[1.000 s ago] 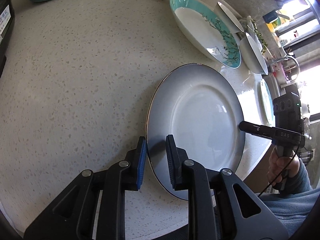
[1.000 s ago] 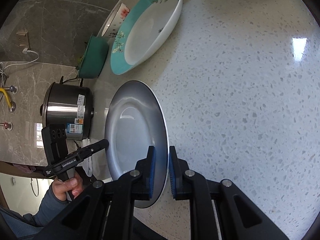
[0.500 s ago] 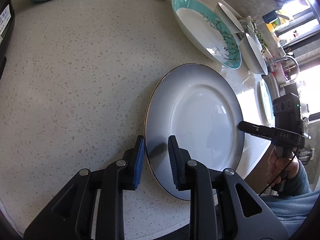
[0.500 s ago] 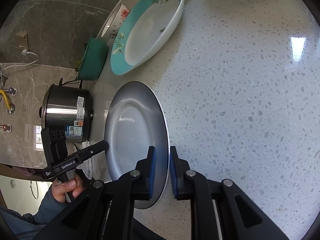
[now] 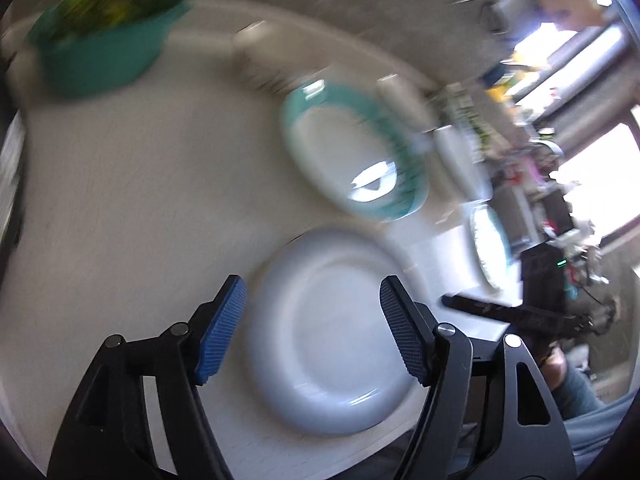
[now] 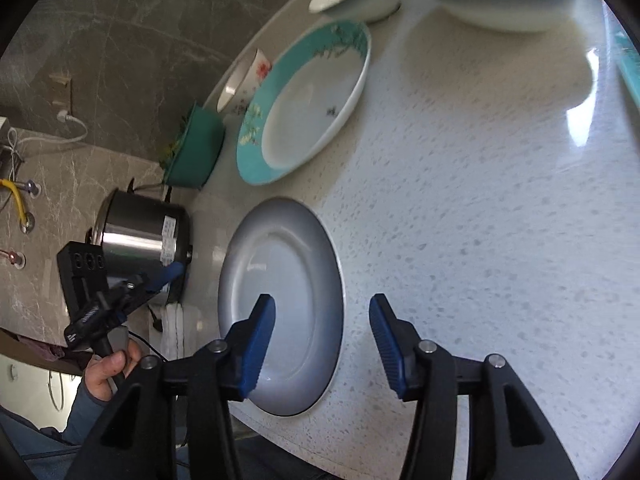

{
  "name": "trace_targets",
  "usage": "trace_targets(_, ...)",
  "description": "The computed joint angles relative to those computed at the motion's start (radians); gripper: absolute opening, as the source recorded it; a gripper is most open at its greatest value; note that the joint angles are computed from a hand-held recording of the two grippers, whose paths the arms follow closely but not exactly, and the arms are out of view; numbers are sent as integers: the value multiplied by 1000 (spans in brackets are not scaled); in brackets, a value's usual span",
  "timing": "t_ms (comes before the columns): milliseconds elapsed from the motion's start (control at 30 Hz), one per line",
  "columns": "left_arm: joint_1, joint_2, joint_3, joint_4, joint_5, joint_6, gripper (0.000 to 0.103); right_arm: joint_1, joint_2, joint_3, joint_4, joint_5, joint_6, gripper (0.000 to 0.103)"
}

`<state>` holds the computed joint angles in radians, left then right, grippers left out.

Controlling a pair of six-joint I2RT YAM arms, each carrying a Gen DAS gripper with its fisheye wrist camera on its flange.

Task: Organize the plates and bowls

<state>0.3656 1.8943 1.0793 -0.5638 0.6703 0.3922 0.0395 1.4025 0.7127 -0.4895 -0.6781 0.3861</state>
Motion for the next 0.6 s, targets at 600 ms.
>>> trace_targets(600,-803,-43,-49,522,-170,-601,83,-1027,339,555,-830,-224,-1001,89)
